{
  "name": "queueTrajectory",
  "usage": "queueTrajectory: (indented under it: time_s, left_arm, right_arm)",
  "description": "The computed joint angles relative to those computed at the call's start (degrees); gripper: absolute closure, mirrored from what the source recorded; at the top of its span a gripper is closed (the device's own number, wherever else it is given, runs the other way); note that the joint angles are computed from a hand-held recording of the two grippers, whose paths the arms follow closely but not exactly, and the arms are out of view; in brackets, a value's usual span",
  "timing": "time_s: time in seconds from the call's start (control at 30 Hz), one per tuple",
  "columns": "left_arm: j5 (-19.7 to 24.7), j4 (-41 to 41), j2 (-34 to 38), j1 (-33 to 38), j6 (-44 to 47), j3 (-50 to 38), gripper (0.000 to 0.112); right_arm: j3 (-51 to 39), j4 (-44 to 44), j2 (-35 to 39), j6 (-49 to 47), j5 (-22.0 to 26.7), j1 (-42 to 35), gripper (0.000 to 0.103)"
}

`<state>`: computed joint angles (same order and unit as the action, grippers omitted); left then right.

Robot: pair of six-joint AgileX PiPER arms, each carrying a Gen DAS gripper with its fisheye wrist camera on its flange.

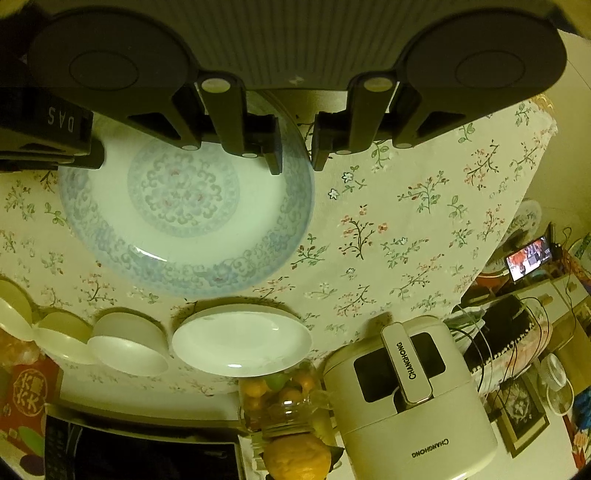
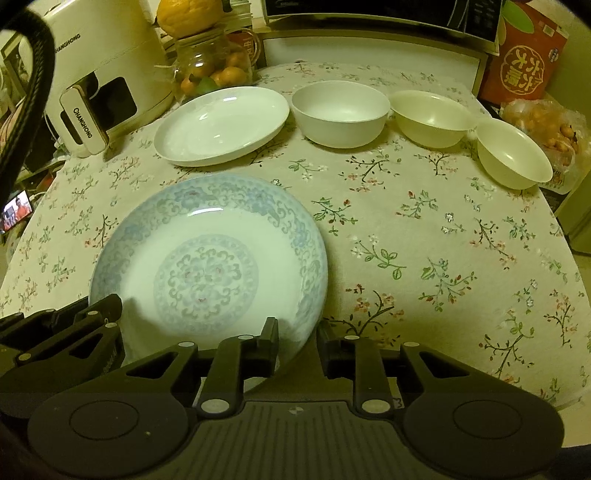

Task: Organize plates and bowls
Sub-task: 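Lower the plate onto the first plate and open both grippers, then move both grippers toward the plain white plate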

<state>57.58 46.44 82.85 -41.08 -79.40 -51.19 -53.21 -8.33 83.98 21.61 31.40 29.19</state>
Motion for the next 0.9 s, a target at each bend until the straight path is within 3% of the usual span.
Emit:
queueTrajectory:
  time_s: [0.4,0.47,0.57,0.73,0.9]
  left_arm:
    - [-2.7,-5.5,-2.6,3.4,4.3,0.2,0.083]
    - [-4.1,-8.8,-4.7,6.6,6.6,0.2,0.079]
    - [-6.5,-14.7,-7.4,13.9,11.4,-0.6,0.063]
    - [-5.9,-17.5,-4.7,20.5,19.8,-7.5,0.046]
    - [-5.5,-18.1,0.2,22.4,27.1,-15.8,0.034]
  right_arm:
    - [-0.4,5.7,-0.3,-3.7,0.1,-2.5,0.079]
    - [-0.9,9.5,-0.7,-7.0,0.8,-4.2,0.067]
    - [-2.5,16.2,-1.5,-12.8,1.9,-8.3,0.046]
    - [-11.3,23.9,1.4,-20.2,6.2,-13.8,0.030]
    - [-24.4,19.7,8.6,-23.1,12.5,-10.9,0.016]
